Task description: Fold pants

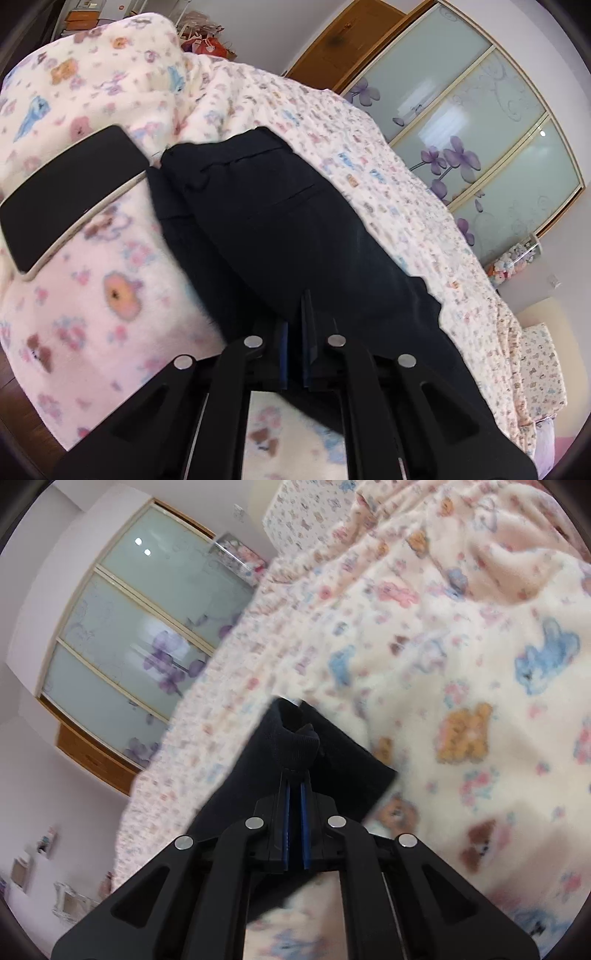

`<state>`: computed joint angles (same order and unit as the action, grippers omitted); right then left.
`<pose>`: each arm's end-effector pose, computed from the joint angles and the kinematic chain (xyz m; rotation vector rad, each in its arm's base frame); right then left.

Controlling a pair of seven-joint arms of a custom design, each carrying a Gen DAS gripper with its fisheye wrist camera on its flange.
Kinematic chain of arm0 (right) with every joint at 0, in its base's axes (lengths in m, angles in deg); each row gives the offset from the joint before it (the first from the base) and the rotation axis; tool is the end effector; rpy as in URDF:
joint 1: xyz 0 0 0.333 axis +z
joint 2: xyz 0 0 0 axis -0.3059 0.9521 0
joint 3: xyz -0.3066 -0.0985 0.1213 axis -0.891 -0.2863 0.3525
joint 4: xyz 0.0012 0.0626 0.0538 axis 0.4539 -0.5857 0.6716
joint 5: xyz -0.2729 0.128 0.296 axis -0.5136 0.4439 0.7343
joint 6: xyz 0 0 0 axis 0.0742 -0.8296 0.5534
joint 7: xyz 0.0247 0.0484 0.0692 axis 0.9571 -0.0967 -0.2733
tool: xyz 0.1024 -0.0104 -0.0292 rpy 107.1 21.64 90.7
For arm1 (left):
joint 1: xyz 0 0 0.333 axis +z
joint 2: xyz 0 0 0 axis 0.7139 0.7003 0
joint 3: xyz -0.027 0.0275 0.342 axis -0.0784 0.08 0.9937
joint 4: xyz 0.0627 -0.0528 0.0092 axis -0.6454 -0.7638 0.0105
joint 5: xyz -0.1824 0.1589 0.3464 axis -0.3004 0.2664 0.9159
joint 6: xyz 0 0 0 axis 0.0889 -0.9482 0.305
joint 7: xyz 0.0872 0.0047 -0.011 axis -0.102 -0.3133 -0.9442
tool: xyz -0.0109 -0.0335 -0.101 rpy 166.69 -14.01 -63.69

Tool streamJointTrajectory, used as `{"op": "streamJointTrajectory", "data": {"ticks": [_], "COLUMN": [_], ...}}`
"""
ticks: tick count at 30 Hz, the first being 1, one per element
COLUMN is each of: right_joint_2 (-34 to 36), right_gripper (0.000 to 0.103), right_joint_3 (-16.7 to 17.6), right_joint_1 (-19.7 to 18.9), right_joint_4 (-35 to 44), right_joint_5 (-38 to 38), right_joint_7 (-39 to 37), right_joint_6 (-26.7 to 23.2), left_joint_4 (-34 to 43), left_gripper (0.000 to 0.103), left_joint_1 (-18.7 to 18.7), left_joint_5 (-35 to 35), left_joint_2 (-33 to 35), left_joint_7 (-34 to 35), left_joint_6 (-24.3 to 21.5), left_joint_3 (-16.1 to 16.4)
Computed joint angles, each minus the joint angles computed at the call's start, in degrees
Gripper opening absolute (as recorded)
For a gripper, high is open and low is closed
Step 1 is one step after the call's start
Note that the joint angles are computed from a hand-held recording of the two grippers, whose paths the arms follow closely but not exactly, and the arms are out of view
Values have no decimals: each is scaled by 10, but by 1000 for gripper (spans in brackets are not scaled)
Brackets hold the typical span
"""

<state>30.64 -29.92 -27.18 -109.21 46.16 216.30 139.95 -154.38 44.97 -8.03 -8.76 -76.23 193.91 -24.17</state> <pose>0.3748 0.0187 0.4972 -0.5600 2.0854 -0.3917 0.4707 -0.2223 0.5078 -2.3569 1.1231 -1.1823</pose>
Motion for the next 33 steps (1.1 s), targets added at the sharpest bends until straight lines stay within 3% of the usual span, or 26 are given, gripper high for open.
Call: {"op": "streamJointTrajectory", "data": {"ticks": [2,4,5,7,11,14,15,16,18,20,22,24,26,29,30,32,33], "right_joint_2": [4,3,0,4,7,-12,-27,-41,-86,-111,-84,-26,18,80,107,142,141], "right_gripper": [5,5,5,5,5,17,22,28,39,42,42,42,42,42,42,42,42], "right_joint_3": [-18,-14,8,43,32,-12,-15,-8,26,53,29,-25,-42,-57,-87,-119,-120], "right_joint_1": [24,25,1,-44,-44,-5,-5,-14,-49,-74,-40,40,80,125,163,204,205], "right_joint_4": [-13,-19,-13,9,20,13,9,6,-3,-2,12,40,70,110,127,151,148], "right_joint_5": [15,21,19,1,-37,-51,-58,-67,-92,-124,-143,-139,-134,-124,-109,-77,-74], "right_joint_7": [7,-2,-8,-10,1,-9,-8,0,27,40,6,-56,-100,-154,-182,-216,-235], "right_joint_6": [28,53,36,-32,-80,-100,-111,-119,-135,-137,-104,-73,-66,-63,-88,-174,-178], "left_joint_4": [-9,-16,-13,12,26,9,9,8,8,19,39,73,130,207,234,258,265], "left_gripper": [5,5,5,5,12,35,56,81,85,87,94,96,96,97,97,97,97], "left_joint_1": [11,51,55,23,2,-9,-19,-18,-17,-27,-38,-53,-74,-110,-124,-144,-151], "left_joint_5": [10,56,65,52,105,133,142,137,189,238,285,324,352,331,301,234,198], "left_joint_2": [-5,-16,-14,17,26,4,-5,-23,-50,-64,-55,-21,40,128,161,197,211], "left_joint_7": [-26,-90,-92,-42,-59,-87,-96,-96,-142,-150,-155,-145,-112,-30,16,86,116], "left_joint_6": [5,24,17,-44,-89,-70,-91,-144,-213,-264,-264,-235,-198,-192,-199,-222,-229], "left_joint_3": [-10,-40,-45,-32,-27,-11,-8,-25,-51,-72,-78,-74,-72,-68,-67,-63,-60]}}
